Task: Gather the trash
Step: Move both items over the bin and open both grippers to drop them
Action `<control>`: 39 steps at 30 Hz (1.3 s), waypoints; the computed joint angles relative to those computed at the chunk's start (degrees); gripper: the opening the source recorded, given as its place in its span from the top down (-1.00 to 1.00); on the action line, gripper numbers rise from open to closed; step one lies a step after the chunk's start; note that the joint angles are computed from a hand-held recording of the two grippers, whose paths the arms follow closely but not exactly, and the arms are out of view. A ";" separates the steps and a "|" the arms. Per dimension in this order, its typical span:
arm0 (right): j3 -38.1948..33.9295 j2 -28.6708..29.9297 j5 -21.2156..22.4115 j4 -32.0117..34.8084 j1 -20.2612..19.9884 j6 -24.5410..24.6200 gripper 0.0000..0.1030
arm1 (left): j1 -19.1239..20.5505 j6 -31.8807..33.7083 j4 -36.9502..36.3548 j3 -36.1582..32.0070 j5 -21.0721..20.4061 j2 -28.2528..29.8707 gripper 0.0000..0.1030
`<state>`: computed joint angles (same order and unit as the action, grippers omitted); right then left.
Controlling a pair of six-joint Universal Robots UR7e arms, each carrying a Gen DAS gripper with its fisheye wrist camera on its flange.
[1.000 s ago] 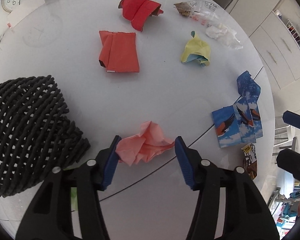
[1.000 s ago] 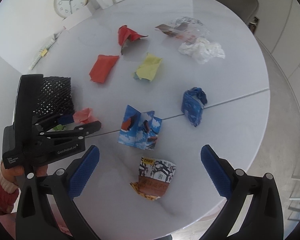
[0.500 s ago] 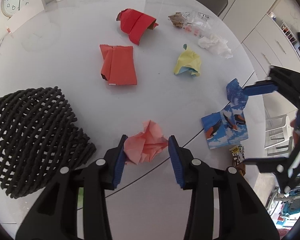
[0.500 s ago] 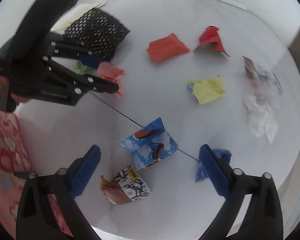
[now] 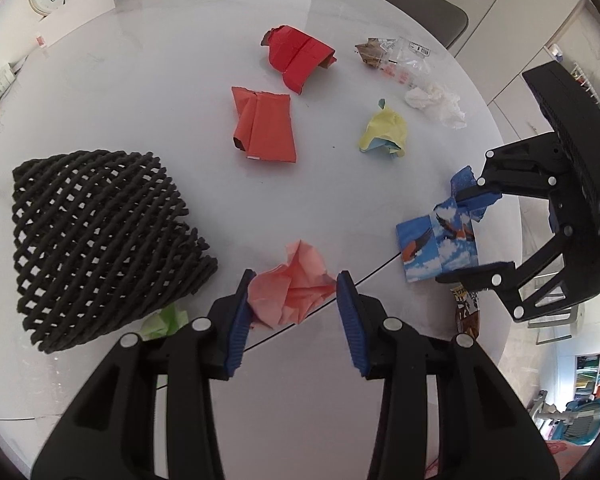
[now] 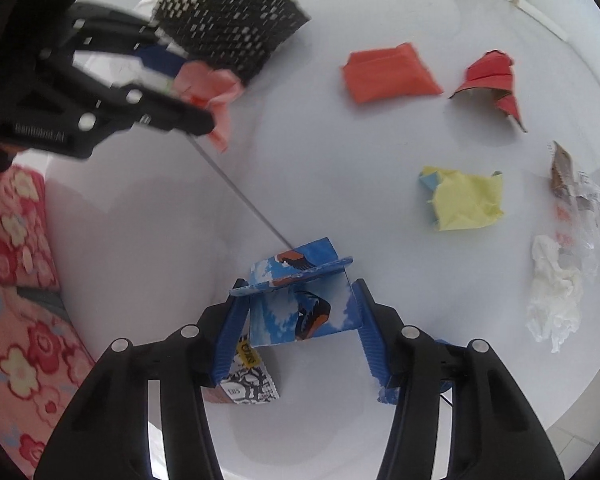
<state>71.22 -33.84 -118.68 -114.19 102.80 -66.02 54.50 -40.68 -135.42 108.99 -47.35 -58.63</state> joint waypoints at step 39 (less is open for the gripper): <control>42.82 -45.13 7.75 -37.88 -15.82 34.28 -0.03 | -12.84 15.87 -3.67 -16.11 -24.17 22.86 0.11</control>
<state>114.04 -78.97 -110.93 -152.07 86.98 -31.74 41.66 -24.81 -139.09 92.88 -71.52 -35.77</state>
